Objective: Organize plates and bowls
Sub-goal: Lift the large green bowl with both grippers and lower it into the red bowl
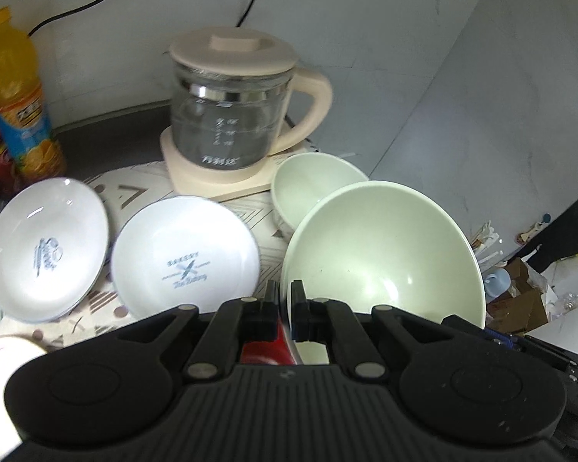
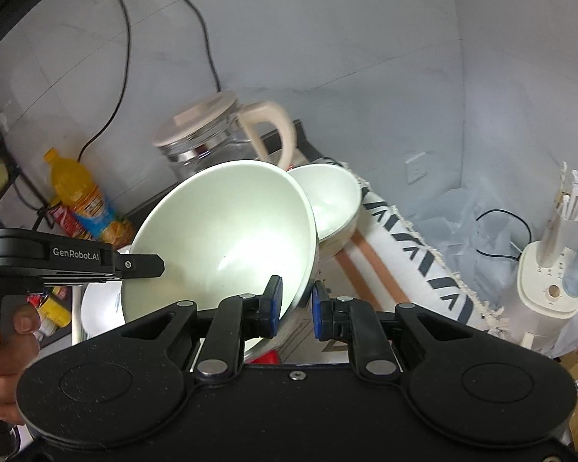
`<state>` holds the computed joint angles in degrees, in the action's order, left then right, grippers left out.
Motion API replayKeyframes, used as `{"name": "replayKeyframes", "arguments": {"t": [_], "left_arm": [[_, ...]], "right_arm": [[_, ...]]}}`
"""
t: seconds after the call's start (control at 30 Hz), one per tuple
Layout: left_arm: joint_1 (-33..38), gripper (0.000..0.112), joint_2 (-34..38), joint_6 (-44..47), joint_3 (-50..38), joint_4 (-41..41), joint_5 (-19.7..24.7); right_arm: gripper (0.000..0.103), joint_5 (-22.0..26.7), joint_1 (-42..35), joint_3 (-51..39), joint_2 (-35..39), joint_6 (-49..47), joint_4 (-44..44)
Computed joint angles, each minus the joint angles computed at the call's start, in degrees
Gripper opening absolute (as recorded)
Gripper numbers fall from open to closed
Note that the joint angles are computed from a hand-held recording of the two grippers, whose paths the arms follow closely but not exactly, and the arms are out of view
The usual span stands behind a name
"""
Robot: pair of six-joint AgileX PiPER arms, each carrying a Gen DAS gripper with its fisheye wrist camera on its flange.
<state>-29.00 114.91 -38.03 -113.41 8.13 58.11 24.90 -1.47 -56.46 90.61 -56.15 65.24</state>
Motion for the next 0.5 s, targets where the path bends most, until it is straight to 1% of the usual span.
{"name": "replayKeyframes", "arguments": {"t": [0.5], "left_arm": [[0.02,0.004,-7.58,-7.66,15.91,2.44,-3.71]], "right_arm": [[0.016,1.57,3.89,0.59,1.26,-0.13,-2.38]]}}
